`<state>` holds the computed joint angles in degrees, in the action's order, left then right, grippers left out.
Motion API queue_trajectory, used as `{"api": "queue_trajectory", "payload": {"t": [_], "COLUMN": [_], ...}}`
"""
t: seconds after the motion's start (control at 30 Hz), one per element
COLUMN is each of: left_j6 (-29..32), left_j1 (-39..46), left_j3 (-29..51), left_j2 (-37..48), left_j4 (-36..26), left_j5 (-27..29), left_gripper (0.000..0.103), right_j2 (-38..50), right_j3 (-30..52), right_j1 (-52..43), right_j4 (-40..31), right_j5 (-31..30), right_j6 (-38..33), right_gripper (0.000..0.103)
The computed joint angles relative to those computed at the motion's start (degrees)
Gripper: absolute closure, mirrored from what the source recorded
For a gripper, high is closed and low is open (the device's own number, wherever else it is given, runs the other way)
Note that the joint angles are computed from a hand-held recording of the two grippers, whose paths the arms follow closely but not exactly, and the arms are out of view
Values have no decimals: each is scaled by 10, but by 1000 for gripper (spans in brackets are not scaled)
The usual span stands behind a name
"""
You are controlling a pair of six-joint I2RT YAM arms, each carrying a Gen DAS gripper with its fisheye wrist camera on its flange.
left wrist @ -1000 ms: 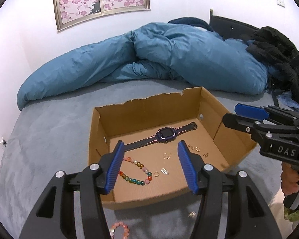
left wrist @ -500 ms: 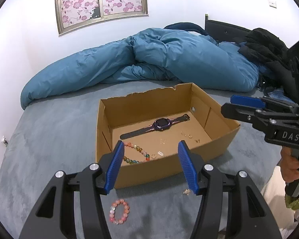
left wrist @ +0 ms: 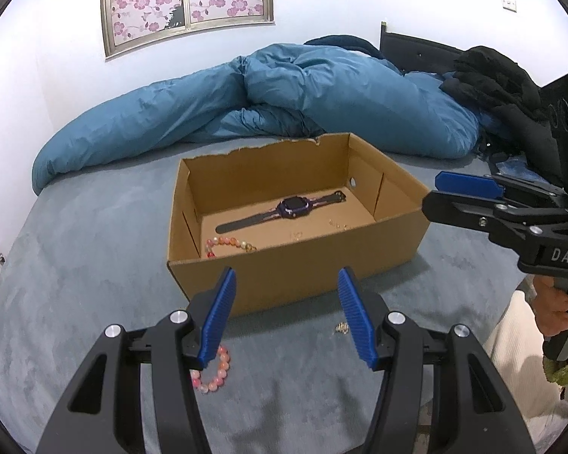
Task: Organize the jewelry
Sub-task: 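Move the left gripper out to the pink bead bracelet while the right gripper moves to a silver chain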
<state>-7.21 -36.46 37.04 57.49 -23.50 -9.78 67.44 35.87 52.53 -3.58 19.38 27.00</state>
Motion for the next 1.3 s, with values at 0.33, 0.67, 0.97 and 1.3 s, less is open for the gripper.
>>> {"api": "queue_trajectory", "payload": {"t": [0.33, 0.67, 0.97, 1.3], "left_j6": [-4, 3, 7, -1], "left_j1": [-5, 5, 11, 35], "left_j3": [-40, -66, -95, -115], "left_j2": [-13, -11, -26, -31], "left_j4": [10, 39, 47, 42], "left_j5": [-1, 13, 17, 42], "left_gripper": [49, 49, 49, 49], "right_j2": [22, 30, 52, 67], "right_j3": [-37, -66, -70, -95], "right_j1": [19, 30, 29, 39], "right_j4": [30, 47, 61, 95], "right_j5": [-16, -21, -29, -31], "right_j6": [23, 44, 46, 52], "right_gripper": [43, 43, 43, 43]}}
